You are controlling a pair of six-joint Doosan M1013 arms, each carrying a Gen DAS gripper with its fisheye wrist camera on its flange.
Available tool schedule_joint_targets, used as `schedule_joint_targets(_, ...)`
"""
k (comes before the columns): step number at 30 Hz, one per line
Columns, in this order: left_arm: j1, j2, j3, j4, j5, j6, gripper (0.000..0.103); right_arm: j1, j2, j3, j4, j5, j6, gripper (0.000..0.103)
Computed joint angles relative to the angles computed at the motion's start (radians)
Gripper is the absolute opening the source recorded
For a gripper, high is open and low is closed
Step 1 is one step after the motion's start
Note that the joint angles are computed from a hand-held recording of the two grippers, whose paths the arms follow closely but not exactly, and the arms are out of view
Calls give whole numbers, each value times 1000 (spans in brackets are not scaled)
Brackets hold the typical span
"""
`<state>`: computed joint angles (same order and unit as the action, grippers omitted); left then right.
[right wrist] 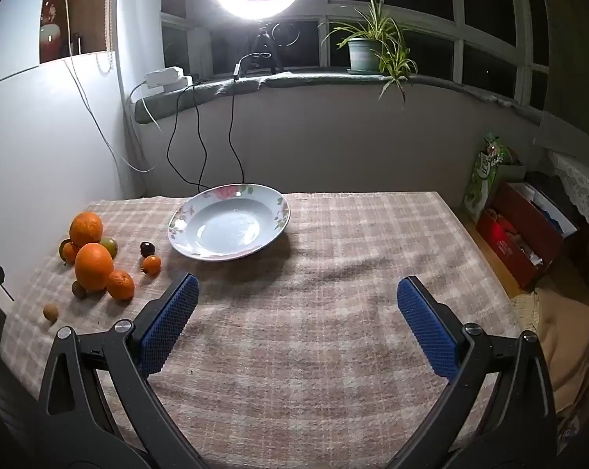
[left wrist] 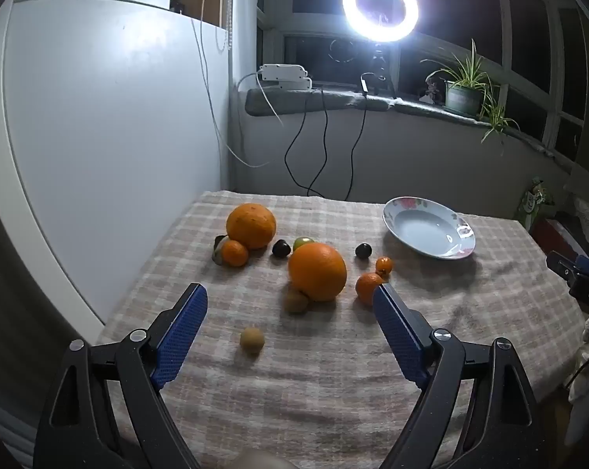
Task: Organize fruits
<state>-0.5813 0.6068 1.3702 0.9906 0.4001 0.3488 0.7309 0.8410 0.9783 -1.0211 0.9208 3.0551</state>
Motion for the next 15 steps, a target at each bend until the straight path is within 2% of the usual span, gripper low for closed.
schedule_joint_targets(4, -2, 1, -5, -24, 11, 34, 87, 2, -3, 6, -9, -6, 15, 103)
schedule_joint_targets(15, 0, -12, 18, 38, 0, -59, 87, 7, 11, -23, 9, 13, -27, 103)
